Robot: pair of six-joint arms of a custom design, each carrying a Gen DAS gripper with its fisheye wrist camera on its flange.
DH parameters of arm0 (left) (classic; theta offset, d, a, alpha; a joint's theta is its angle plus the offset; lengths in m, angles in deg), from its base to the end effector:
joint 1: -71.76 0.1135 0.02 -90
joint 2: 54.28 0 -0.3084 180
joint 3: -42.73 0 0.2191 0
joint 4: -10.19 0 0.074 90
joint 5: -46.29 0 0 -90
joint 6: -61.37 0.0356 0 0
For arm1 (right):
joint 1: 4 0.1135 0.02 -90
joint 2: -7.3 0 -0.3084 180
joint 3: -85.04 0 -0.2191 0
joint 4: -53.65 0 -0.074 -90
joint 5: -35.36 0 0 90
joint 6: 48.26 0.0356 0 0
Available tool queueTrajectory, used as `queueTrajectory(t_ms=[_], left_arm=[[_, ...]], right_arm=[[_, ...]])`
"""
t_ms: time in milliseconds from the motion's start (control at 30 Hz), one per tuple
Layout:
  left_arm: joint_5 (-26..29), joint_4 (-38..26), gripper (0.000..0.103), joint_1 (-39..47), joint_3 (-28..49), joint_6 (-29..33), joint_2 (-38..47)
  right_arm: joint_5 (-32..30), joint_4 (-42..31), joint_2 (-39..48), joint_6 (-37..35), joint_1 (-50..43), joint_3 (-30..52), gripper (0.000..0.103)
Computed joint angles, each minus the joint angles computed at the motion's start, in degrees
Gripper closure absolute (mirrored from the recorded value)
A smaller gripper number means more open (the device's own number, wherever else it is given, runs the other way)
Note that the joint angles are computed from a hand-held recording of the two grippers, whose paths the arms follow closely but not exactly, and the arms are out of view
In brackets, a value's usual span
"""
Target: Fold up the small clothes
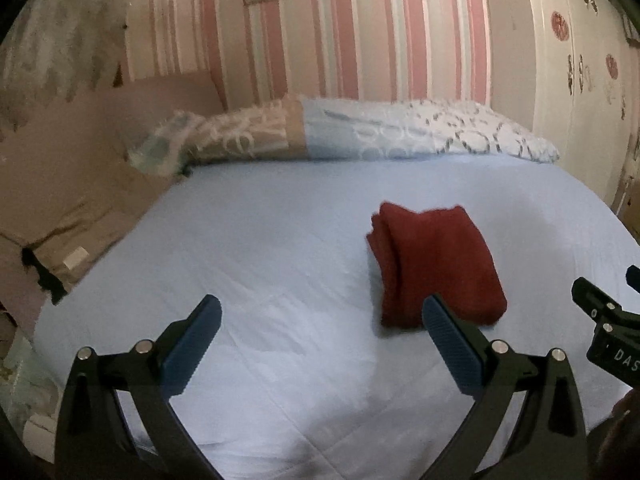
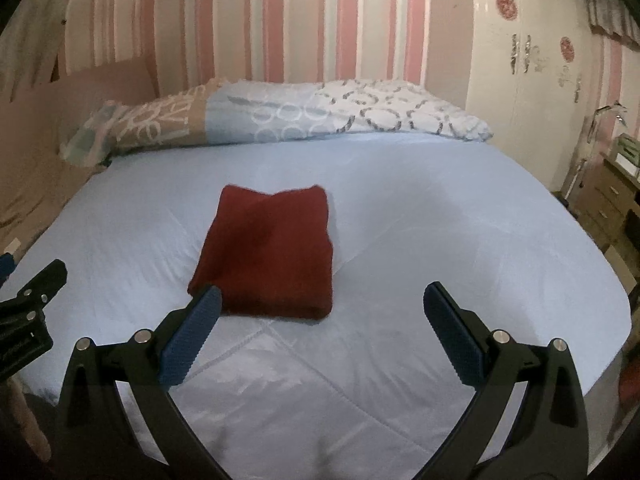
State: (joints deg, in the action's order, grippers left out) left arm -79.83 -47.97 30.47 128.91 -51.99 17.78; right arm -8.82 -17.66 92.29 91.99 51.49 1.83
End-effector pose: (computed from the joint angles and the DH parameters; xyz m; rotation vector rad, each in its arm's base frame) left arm 0.1727 -0.1237 0.3889 0.0413 2.1685 0.1048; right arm 0.1670 0.1979 0.3804 0.1527 2.2110 -0.0833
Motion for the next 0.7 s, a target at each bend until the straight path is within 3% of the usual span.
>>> queueTrajectory(t_ms=[233, 333, 433, 567, 700], left_arm=[[-9.72, -1.46, 0.002, -5.25, 0.12, -3.50, -1.26], [-6.25, -0.88, 0.002, -4.66, -0.10, 0.39, -1.25], [-7.52, -1.32, 0.002, -5.23, -0.28, -0.07, -0.85], [-2.97, -0.53, 0.002, -4.15, -0.67, 1.48, -1.54], [-2.91, -0.73, 0.002, -4.59, -0.60, 0.96, -1.47]], right_arm=[[5.37, -3.34, -0.93, 2.65, 3.06, 0.71, 0.003], [5.81, -2.81, -1.17, 3.27, 3.22, -0.28, 0.003], [6.35, -2.40, -1.32, 3.89, 3.10, -1.52, 0.003], [6.16, -2.33, -1.42, 4.07, 2.75, -1.78, 0.003], [6.28, -2.29, -1.27, 3.53, 2.64, -1.58, 0.003]])
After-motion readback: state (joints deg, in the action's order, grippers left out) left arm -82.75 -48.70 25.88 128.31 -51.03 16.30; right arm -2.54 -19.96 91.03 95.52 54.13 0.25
